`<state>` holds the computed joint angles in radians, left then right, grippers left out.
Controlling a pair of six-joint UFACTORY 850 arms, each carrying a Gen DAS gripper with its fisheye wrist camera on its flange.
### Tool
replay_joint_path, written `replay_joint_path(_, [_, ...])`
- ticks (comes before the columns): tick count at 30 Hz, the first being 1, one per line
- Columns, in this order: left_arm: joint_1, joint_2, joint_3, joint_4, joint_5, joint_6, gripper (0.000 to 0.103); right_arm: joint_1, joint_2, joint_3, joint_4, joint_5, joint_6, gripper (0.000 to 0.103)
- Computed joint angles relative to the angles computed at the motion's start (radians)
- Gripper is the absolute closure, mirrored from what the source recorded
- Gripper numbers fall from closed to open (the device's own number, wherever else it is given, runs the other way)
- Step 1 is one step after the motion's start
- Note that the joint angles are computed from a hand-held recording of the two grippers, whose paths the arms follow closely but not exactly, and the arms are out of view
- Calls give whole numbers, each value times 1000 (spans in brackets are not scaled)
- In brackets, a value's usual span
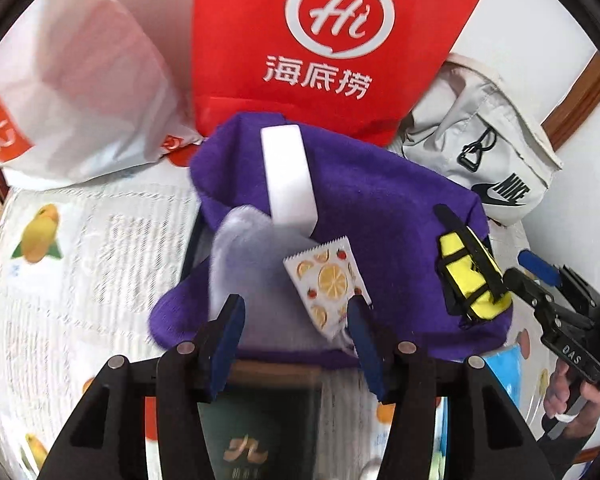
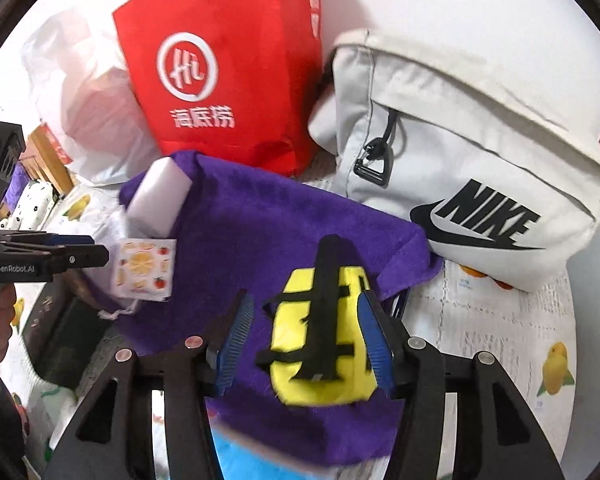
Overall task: Organize soft objects
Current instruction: 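Grasp the crumpled white tissue with the right tool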
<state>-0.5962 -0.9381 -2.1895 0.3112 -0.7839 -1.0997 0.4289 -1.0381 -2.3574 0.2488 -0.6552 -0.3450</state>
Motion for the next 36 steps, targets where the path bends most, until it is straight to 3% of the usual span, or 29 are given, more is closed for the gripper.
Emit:
replay_joint_path(7, [-59, 183, 275, 157, 115, -174, 52, 12, 286, 460, 162, 194, -143, 49])
replay_joint_path(13, [-125, 349, 544, 420, 272, -515, 52, 28, 491, 768, 322, 307, -304, 48])
replay_joint_path(16, [-155, 378, 592, 433, 262, -559, 50, 34, 591, 910, 463, 339, -446, 48])
replay_joint_path(20, [-201, 381, 612, 410, 189, -557, 50, 44, 697, 1073, 707, 365, -695, 42])
replay_joint_path(23, [-228, 398, 660, 450, 193, -632, 44, 54, 739, 1159, 779, 377, -774, 41])
replay_joint_path(28, [-265, 415, 718, 492, 189, -721, 44, 60, 763, 1256, 911, 397, -907, 41])
replay_joint_path(36, [-298, 418, 769, 480, 203, -760, 43, 71, 701, 1256, 980, 451, -982, 41])
